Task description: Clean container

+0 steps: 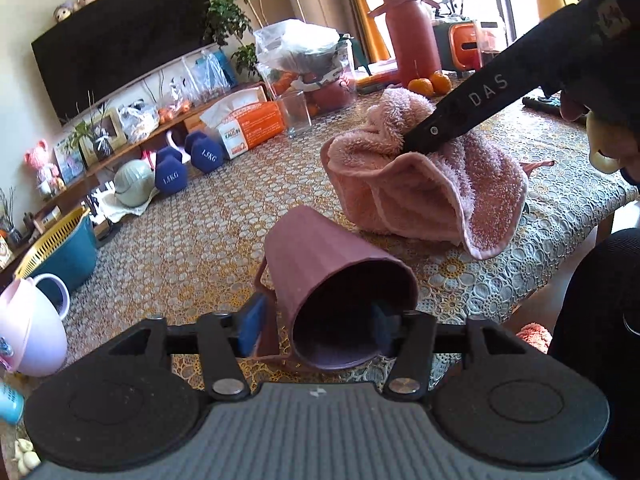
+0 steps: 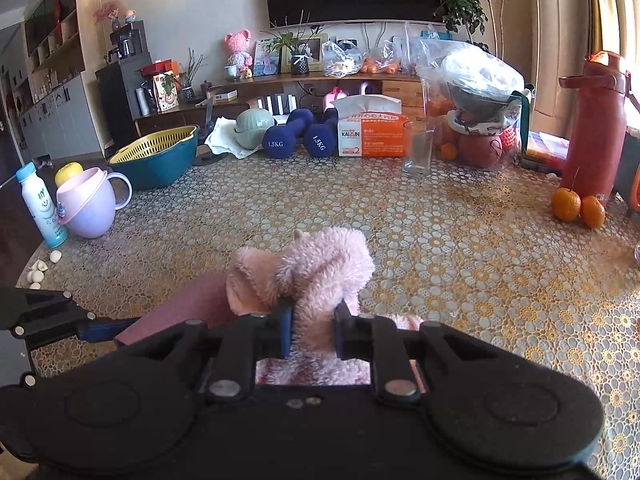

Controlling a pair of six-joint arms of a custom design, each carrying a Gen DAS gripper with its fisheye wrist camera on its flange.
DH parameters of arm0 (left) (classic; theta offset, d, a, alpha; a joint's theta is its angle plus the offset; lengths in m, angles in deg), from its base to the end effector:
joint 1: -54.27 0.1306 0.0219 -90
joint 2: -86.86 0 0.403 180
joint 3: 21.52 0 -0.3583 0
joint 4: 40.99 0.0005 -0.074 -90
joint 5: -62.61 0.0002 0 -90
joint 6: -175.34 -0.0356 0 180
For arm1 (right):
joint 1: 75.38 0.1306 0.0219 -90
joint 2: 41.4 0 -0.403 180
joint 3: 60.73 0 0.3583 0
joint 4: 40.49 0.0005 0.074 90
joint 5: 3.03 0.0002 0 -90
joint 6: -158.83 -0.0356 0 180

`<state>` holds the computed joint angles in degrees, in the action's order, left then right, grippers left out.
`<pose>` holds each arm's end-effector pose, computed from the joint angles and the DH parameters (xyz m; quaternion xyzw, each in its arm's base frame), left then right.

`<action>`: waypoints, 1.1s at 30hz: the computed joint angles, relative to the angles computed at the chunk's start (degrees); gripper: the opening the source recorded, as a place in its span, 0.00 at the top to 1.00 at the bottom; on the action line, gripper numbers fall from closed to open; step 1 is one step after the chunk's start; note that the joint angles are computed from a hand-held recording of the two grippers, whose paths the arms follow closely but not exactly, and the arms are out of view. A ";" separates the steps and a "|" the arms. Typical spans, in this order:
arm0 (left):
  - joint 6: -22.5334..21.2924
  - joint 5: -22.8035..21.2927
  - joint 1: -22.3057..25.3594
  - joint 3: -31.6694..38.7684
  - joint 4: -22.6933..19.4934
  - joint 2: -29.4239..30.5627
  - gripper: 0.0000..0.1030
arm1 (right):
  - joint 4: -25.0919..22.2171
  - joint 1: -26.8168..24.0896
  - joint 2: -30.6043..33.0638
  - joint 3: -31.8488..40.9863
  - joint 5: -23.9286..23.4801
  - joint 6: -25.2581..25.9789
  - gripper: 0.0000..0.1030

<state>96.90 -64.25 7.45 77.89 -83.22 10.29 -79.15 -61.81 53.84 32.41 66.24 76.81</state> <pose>0.3872 -0.3822 0.4233 0.1544 0.8747 0.0837 0.4517 0.4812 0.1286 0.4486 -0.2408 0.8645 0.1834 0.4013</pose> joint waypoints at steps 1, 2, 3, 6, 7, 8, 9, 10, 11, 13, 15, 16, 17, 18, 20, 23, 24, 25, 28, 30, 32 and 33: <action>-0.46 -0.75 -0.36 -0.24 0.75 -0.16 0.39 | -0.07 -0.13 -0.34 -0.19 -0.60 -0.21 0.82; -0.97 -1.30 -0.68 -0.14 1.11 -0.21 0.39 | -0.20 -0.20 -0.69 -0.35 -1.09 -0.25 0.82; -1.64 -1.82 -0.94 -0.07 1.53 -0.21 0.39 | -0.32 -0.24 -1.06 -0.54 -1.62 -0.01 0.82; -7.72 -3.84 -1.86 0.25 3.95 0.22 0.39 | -0.55 -0.08 -2.25 -1.15 -2.29 1.27 0.82; -10.12 -4.34 -2.08 0.31 4.83 0.39 0.39 | -0.44 -0.01 -2.65 -1.33 -2.36 1.53 0.82; -12.08 -4.74 -2.23 0.58 5.16 0.69 0.39 | -0.32 -0.02 -2.94 -1.51 -2.41 1.60 0.82; -13.69 -4.94 -2.31 0.83 5.24 0.97 0.39 | -0.19 -0.07 -3.26 -1.72 -2.54 1.49 0.82; -15.97 -5.22 -2.36 0.83 5.60 1.20 0.39 | -0.17 -0.17 -3.47 -1.82 -2.74 1.29 0.82; -18.27 -5.61 -2.48 0.74 6.20 1.43 0.39 | -0.21 -0.27 -3.59 -1.87 -2.92 1.15 0.82; -23.10 -5.98 -2.67 0.66 7.20 2.04 0.41 | -0.29 -0.42 -3.70 -1.98 -3.08 0.93 0.82; -26.36 -6.28 -2.79 0.73 7.89 2.70 0.57 | -0.46 -0.52 -3.67 -2.01 -3.35 0.78 0.82; -26.89 -6.49 -2.79 1.04 7.63 3.12 0.63 | -0.52 -0.51 -3.65 -2.03 -3.40 0.66 0.82; -27.52 -7.48 -2.95 0.81 8.34 3.30 0.67 | -0.58 -0.49 -3.62 -2.03 -3.54 0.52 0.81; -27.79 -7.94 -2.94 0.72 8.87 3.38 0.72 | -0.63 -0.48 -3.57 -1.99 -3.77 0.46 0.82; -26.47 -8.05 -2.81 0.63 9.52 3.17 0.81 | -0.77 -0.49 -3.68 -2.07 -4.61 0.73 0.82; -18.51 -6.36 -1.80 0.62 8.38 2.00 0.84 | -1.23 -0.49 -3.80 -2.01 -6.19 1.36 0.82; -15.79 -6.16 -1.46 0.34 8.41 1.52 0.85 | -1.26 -0.41 -3.84 -1.94 -6.51 1.50 0.82; -11.98 -5.42 -0.93 0.12 8.04 0.78 0.85 | -1.29 -0.38 -3.76 -1.76 -6.71 1.48 0.82; -1.03 -3.06 0.65 -1.03 7.30 -1.35 0.85 | -1.69 -0.34 -3.15 -0.84 -7.67 1.05 0.82; 4.99 -2.38 1.35 -1.75 6.22 -2.48 0.86 | -2.20 -0.22 -2.49 0.10 -8.56 0.42 0.82; 10.53 -1.76 2.15 -2.47 4.18 -3.57 0.88 | -2.85 0.15 -2.06 0.96 -10.02 0.76 0.82; 12.94 -1.60 2.42 -2.86 3.11 -4.00 0.88 | -3.31 0.46 -1.87 1.43 -10.64 1.11 0.82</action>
